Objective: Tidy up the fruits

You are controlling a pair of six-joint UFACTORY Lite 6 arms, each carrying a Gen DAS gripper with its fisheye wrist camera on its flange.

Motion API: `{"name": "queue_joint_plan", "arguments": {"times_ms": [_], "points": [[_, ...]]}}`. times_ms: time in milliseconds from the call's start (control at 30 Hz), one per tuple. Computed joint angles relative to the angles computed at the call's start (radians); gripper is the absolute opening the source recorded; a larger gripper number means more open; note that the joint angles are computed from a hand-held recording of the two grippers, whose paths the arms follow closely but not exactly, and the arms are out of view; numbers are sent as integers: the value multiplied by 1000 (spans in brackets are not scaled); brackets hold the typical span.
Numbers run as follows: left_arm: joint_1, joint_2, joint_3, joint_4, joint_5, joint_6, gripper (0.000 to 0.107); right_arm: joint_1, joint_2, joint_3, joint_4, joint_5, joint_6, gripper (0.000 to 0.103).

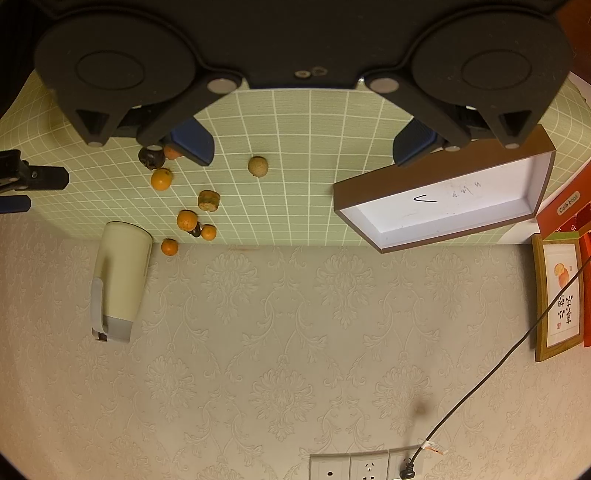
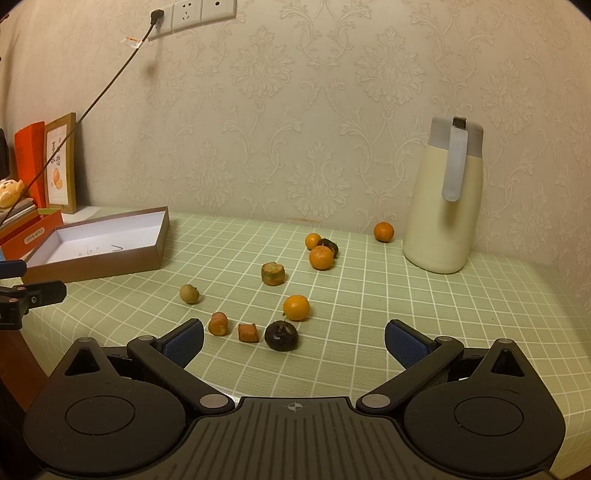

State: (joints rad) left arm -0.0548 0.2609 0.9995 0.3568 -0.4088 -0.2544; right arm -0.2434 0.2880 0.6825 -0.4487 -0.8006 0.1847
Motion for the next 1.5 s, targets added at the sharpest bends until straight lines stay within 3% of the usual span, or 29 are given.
{"name": "queue_joint_plan", "arguments": {"times_ms": [1500], "points": [[1, 0, 1, -10, 4, 13, 97, -7, -8, -3, -7, 5, 9, 103]]}}
